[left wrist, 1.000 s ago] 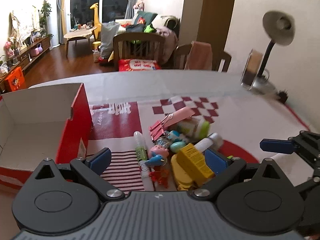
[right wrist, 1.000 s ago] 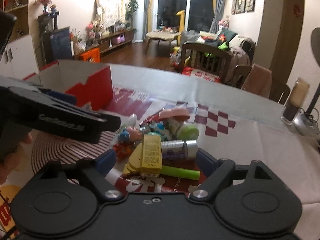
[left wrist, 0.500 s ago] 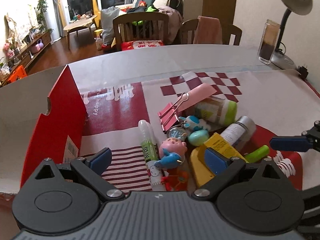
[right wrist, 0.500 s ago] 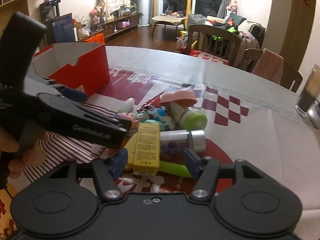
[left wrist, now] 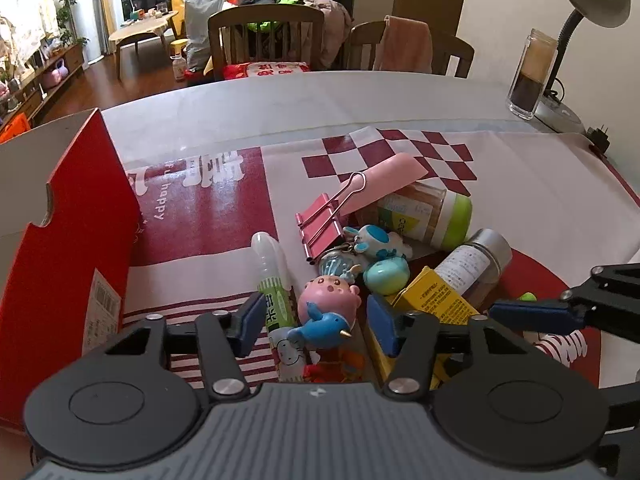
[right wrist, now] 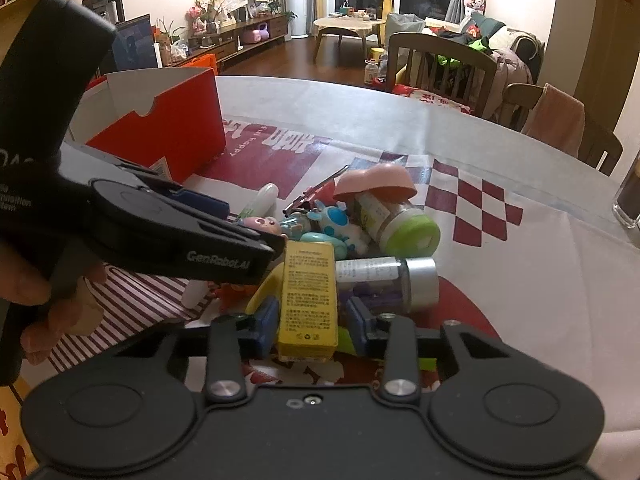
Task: Organize rigid objects
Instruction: 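Grasp the pink pig figurine with the left tool while the right tool grasps the yellow box, then carry the pig and yellow box into the cardboard box and release both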
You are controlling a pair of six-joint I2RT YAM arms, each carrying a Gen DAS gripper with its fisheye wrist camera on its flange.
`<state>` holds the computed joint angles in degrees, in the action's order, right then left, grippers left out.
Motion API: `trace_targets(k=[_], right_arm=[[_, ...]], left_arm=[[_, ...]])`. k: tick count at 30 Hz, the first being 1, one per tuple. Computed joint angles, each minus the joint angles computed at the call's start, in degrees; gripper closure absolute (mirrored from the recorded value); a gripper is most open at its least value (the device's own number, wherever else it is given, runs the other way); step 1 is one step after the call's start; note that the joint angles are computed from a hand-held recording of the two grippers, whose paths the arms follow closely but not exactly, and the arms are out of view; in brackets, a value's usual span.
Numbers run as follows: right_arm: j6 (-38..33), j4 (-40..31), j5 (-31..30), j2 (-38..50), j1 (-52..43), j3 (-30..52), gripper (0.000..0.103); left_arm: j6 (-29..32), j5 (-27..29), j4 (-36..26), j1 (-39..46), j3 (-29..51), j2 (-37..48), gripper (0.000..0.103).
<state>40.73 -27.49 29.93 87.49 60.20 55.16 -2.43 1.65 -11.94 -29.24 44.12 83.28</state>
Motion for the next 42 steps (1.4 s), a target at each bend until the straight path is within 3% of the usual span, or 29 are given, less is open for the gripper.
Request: trace_targets(k=[11, 22, 32, 42], right_arm=[[0.23, 0.47, -0.93, 1.36, -0.87, 0.83, 0.072], [2.85, -0.77, -0.63, -0.70, -0.29, 0.71, 0.074], [6.89, -2.98, 0.60, -5.40, 1.83, 0.51, 0.074], [7.05, -7.46, 1.64, -5.51, 4.77, 6.79, 0.074]], left_arm=[[1.02, -1.35, 0.87, -1.89, 0.66, 2.15, 0.068], [-1.82, -1.47, -1.24, -1.11, 1.10, 0.84, 0.070], [-5.70, -0.18, -7.82, 0.71, -0.70, -6.99, 0.070], [-8.49, 3.63, -17.41, 4.76, -1.15, -18.82, 0.070]])
